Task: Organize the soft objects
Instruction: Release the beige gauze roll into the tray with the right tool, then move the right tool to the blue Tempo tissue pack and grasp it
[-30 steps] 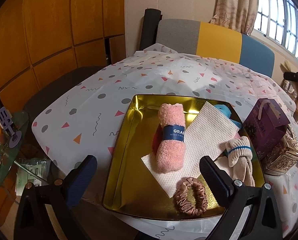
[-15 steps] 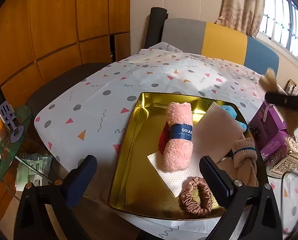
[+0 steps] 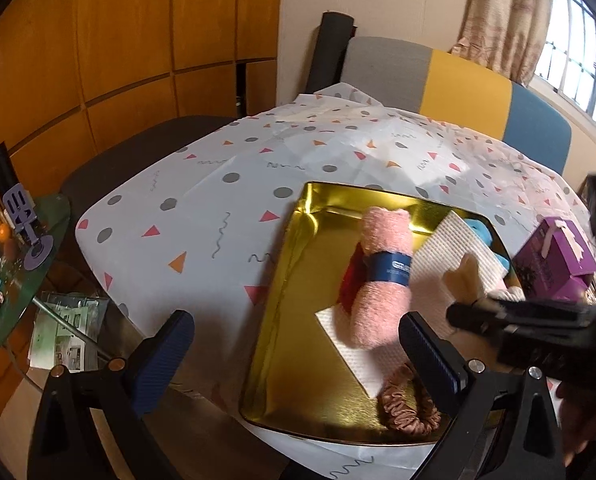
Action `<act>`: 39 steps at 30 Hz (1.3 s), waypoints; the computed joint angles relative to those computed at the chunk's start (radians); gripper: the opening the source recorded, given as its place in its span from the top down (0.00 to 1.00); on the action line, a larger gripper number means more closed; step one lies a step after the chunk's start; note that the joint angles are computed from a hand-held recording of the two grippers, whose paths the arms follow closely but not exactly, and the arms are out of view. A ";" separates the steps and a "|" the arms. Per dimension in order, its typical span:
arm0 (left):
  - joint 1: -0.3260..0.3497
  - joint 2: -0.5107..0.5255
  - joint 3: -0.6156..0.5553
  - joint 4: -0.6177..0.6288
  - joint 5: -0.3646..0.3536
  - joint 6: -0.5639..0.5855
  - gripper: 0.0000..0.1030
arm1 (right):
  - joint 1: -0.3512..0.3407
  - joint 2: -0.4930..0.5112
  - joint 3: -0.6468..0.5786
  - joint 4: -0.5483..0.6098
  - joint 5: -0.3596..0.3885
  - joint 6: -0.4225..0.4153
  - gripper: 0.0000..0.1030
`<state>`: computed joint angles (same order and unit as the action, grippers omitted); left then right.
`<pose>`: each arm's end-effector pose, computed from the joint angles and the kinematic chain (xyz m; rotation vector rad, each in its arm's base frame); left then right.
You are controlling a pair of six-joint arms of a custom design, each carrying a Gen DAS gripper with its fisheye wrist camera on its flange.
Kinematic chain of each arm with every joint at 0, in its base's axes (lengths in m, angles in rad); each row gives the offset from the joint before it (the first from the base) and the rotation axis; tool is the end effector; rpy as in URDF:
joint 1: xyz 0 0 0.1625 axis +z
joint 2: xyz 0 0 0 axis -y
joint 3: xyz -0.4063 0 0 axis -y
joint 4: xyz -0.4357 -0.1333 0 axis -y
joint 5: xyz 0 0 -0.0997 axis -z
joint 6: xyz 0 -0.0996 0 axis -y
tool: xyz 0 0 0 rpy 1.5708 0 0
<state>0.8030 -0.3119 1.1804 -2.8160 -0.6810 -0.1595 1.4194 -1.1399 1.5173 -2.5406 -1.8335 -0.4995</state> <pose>-0.3929 -0.7103 -0.0670 0.5002 2.3068 -0.9020 -0.0011 -0.7192 0.3470 0.3516 -2.6133 0.6506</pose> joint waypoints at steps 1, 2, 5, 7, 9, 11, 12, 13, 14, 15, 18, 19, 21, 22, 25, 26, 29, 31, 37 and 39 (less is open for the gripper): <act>0.002 0.000 -0.002 -0.001 0.005 -0.003 0.00 | 0.000 0.009 -0.004 0.007 -0.002 0.007 0.60; 0.005 -0.001 -0.002 -0.001 0.009 -0.006 0.00 | -0.001 0.015 -0.006 0.013 -0.002 0.009 0.60; 0.011 -0.007 -0.001 0.000 0.017 -0.018 0.00 | -0.005 0.036 -0.023 0.042 0.014 0.025 0.58; 0.014 -0.010 0.002 -0.003 0.016 -0.018 0.00 | -0.011 0.041 -0.032 0.060 0.035 0.038 0.56; 0.013 -0.011 0.004 -0.006 0.015 -0.015 0.00 | -0.015 0.037 -0.030 0.058 0.048 0.044 0.55; 0.012 -0.012 0.005 -0.011 0.009 -0.008 0.00 | -0.018 0.027 -0.021 0.056 0.059 0.043 0.55; 0.011 -0.013 0.007 -0.015 0.001 -0.002 0.00 | -0.019 0.021 -0.018 0.056 0.062 0.047 0.55; 0.009 -0.013 0.006 -0.018 -0.009 0.008 0.00 | -0.021 0.010 -0.011 0.054 0.061 0.052 0.55; 0.007 -0.012 0.004 -0.020 -0.016 0.020 0.00 | -0.022 -0.002 0.000 0.048 0.063 0.053 0.55; 0.003 -0.010 0.004 -0.026 -0.021 0.034 0.00 | -0.023 -0.012 0.008 0.042 0.068 0.052 0.55; -0.007 -0.006 -0.002 -0.032 -0.045 0.059 0.00 | -0.022 -0.064 0.058 -0.012 0.079 0.024 0.55; -0.011 -0.004 -0.004 -0.033 -0.053 0.068 0.00 | -0.022 -0.078 0.074 -0.028 0.084 0.014 0.55; -0.017 -0.001 -0.007 -0.037 -0.066 0.088 0.00 | -0.023 -0.112 0.109 -0.065 0.087 -0.013 0.55; -0.023 0.000 -0.007 -0.039 -0.077 0.104 0.00 | -0.025 -0.136 0.135 -0.094 0.083 -0.032 0.55; -0.034 0.003 -0.006 -0.046 -0.104 0.134 0.00 | -0.033 -0.179 0.180 -0.151 0.073 -0.062 0.55; -0.037 0.004 -0.007 -0.044 -0.113 0.141 0.00 | -0.037 -0.193 0.193 -0.167 0.068 -0.069 0.55; -0.047 0.010 -0.011 -0.039 -0.135 0.160 0.00 | -0.058 -0.242 0.231 -0.212 0.061 -0.073 0.55; -0.053 0.015 -0.017 -0.029 -0.153 0.175 0.00 | -0.075 -0.276 0.258 -0.245 0.055 -0.075 0.55; -0.074 0.033 -0.040 0.000 -0.214 0.212 0.00 | -0.141 -0.360 0.300 -0.322 0.028 -0.047 0.55; -0.082 0.044 -0.060 0.029 -0.243 0.216 0.00 | -0.173 -0.387 0.309 -0.349 0.025 -0.022 0.55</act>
<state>0.7213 -0.2681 1.1207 -2.7873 -0.9238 0.0566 1.2461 -1.5268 1.8265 -2.8893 -1.8081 -0.5214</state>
